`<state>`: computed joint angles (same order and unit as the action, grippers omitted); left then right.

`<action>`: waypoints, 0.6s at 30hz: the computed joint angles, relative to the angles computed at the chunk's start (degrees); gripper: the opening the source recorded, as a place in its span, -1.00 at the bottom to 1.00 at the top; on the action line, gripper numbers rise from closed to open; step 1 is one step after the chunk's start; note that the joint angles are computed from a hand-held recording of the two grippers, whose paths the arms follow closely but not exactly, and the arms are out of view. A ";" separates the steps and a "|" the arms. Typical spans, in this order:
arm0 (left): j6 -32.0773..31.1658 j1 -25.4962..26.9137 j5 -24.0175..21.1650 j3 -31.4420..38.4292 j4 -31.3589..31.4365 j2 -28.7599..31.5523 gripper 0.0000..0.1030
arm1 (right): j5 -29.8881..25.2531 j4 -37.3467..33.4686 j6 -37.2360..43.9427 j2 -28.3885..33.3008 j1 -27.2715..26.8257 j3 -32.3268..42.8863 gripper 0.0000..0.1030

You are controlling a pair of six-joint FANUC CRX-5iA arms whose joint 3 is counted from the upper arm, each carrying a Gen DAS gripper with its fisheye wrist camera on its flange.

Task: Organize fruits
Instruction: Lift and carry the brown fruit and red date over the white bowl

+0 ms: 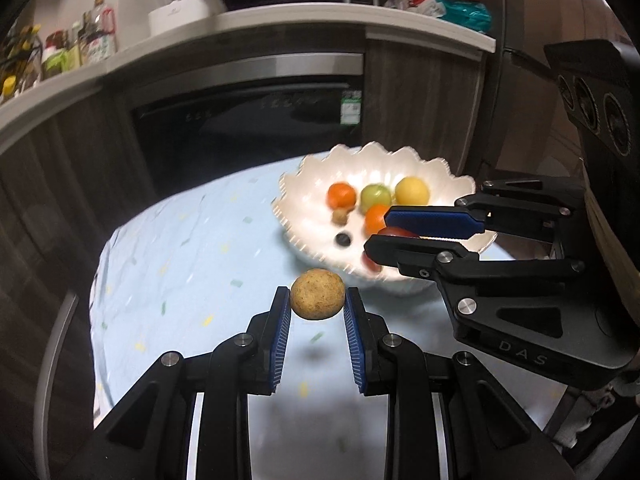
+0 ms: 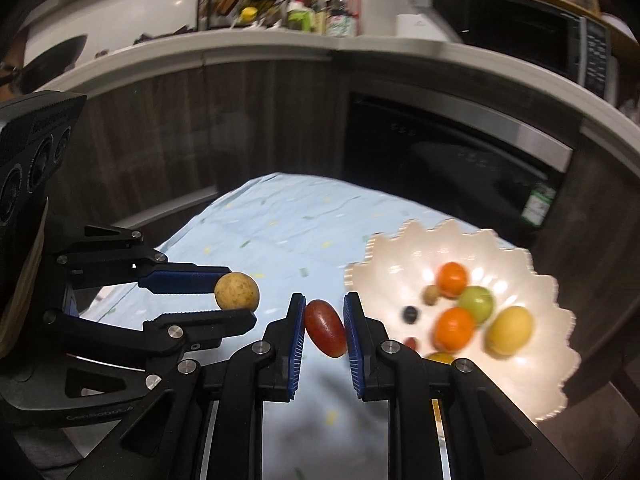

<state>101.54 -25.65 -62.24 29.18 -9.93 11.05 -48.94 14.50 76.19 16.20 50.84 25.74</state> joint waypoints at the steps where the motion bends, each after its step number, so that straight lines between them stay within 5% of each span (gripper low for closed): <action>1: -0.42 -0.36 -0.40 1.86 0.11 1.23 -0.48 | 0.35 0.92 -1.01 -0.58 -0.38 -0.65 -0.59; 18: -1.36 -3.55 -6.27 22.51 -1.48 14.47 -0.47 | 4.10 10.27 -11.56 -4.57 -4.76 -6.26 -0.59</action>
